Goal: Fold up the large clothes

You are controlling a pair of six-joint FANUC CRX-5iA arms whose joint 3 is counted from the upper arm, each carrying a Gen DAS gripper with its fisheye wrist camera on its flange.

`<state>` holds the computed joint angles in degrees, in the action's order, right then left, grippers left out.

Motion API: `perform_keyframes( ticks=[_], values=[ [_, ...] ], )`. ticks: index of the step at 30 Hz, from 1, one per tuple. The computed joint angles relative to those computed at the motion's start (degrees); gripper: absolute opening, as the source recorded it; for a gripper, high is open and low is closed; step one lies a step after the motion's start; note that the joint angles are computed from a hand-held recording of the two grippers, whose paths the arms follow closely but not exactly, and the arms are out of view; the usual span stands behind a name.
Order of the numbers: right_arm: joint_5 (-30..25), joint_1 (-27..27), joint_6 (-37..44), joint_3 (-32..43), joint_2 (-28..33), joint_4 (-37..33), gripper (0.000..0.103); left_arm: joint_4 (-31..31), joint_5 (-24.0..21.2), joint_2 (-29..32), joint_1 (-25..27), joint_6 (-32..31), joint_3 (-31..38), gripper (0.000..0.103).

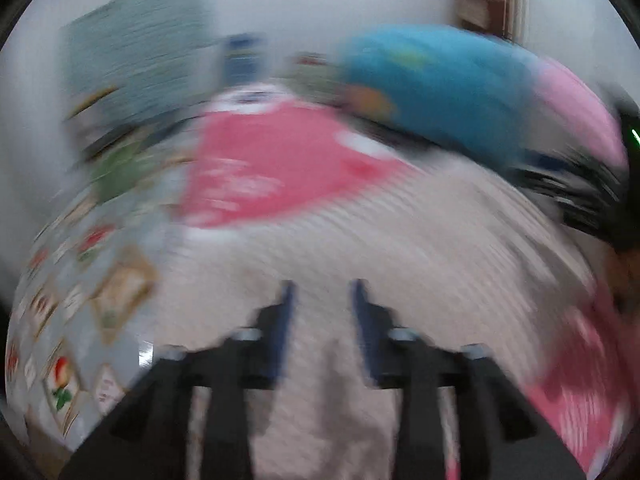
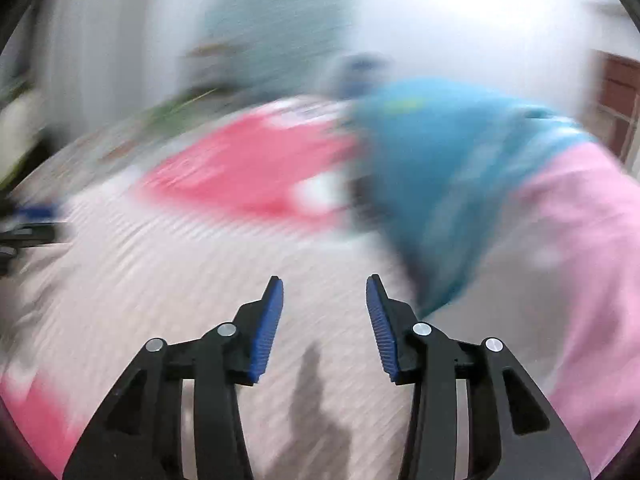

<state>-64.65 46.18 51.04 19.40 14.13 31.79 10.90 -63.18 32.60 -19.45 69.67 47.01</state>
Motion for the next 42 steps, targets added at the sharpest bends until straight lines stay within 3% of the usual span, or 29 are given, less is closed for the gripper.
perform_keyframes(
  ticks=[1, 2, 4, 7, 9, 10, 11, 12, 13, 15, 17, 18, 19, 20, 21, 22, 23, 28, 32, 34, 36, 38, 39, 41, 42],
  values=[
    [-2.66, 1.27, 4.78, 0.73, -0.88, -4.12, 0.044, 2.38, 0.99, -2.63, -0.37, -5.1, -5.18, 0.064],
    [-5.61, 3.02, 7.25, 0.85, -1.78, -6.32, 0.046, 2.17, 1.77, -5.7, -1.42, -10.13, -10.51, 0.07],
    [-8.05, 7.35, 11.27, -2.79, -5.85, -8.26, 0.067, -2.1, 3.39, -9.87, -3.36, -15.54, -17.25, 0.074],
    [-4.88, 12.66, 15.05, -12.01, -11.32, -1.64, 0.082, -7.94, 5.78, -12.82, -4.79, -17.12, -22.29, 0.08],
    [-2.83, 14.19, 14.93, -17.12, -11.47, 5.57, 0.085, -18.29, 9.79, -13.61, -7.13, -16.33, -23.8, 0.082],
    [-4.04, 14.91, 13.19, -17.75, -10.11, 8.26, 0.085, -21.06, 11.17, -13.73, -7.93, -16.83, -24.35, 0.09],
    [-5.22, 14.53, 13.17, -16.87, -7.92, 9.46, 0.085, -22.07, 15.54, -14.4, -7.86, -19.34, -26.49, 0.1],
    [-6.47, 14.03, 13.11, -18.03, -6.15, 12.53, 0.085, -23.26, 17.25, -14.29, -7.82, -18.84, -26.61, 0.099],
    [-7.32, 13.24, 13.26, -19.66, -4.81, 15.75, 0.085, -26.27, 16.23, -13.13, -8.08, -15.4, -24.34, 0.099],
    [-5.07, 12.01, 14.0, -20.16, -4.45, 14.29, 0.086, -34.35, 15.65, -11.82, -9.13, -6.58, -21.17, 0.098],
    [-4.53, 10.57, 13.71, -18.26, -3.76, 12.53, 0.082, -36.08, 14.63, -10.65, -8.62, -3.36, -19.4, 0.091],
    [-4.18, 10.0, 12.84, -18.23, -3.46, 13.21, 0.066, -37.99, 14.57, -10.04, -8.82, -1.38, -18.84, 0.086],
    [-4.73, 10.02, 11.75, -18.06, -3.06, 13.81, 0.045, -39.54, 14.8, -9.41, -9.11, 0.29, -18.48, 0.07],
    [-5.45, 10.02, 9.96, -18.01, -1.95, 15.04, 0.036, -42.19, 14.51, -8.5, -10.06, 2.66, -17.63, 0.05],
    [-6.46, 10.22, 6.81, -19.13, -0.98, 18.97, 0.023, -46.14, 13.78, -7.79, -11.66, 5.75, -16.75, 0.038],
    [-7.52, 10.67, 3.68, -19.74, -0.72, 21.29, 0.016, -49.83, 13.34, -7.97, -13.13, 8.13, -16.81, 0.023],
    [-8.18, 10.86, 1.45, -18.66, 0.06, 21.72, 0.014, -50.52, 13.55, -9.08, -13.49, 9.05, -17.84, 0.02],
    [-7.4, 13.36, -4.64, -20.0, -7.15, 20.51, 0.009, -37.28, 15.56, -17.26, -8.68, 0.53, -24.66, 0.017],
    [-11.79, 20.12, -6.03, -21.5, -13.84, 12.66, 0.01, -27.69, 10.72, -26.92, -7.75, -4.68, -33.43, 0.017],
    [-13.88, 22.9, -7.05, -21.91, -14.9, 8.47, 0.012, -26.22, 6.69, -31.05, -9.12, -3.48, -37.46, 0.021],
    [-15.67, 24.83, -3.93, -23.01, -15.44, 2.32, 0.021, -25.68, 4.27, -33.54, -9.13, -1.35, -41.22, 0.025],
    [-17.58, 28.15, -0.64, -26.86, -15.46, 7.51, 0.025, -26.12, 6.1, -35.9, -8.6, 0.4, -44.89, 0.027],
    [-20.6, 30.34, 2.24, -27.97, -15.14, 10.4, 0.033, -25.47, 5.39, -36.1, -8.19, 1.42, -44.64, 0.028],
    [-25.46, 32.04, 3.48, -26.53, -16.48, 7.92, 0.046, -23.57, 0.39, -35.1, -7.83, 4.87, -41.44, 0.03],
    [-27.15, 32.57, 2.13, -25.73, -17.95, 5.97, 0.052, -20.55, -1.46, -35.33, -6.47, 4.63, -40.85, 0.043]
  ],
)
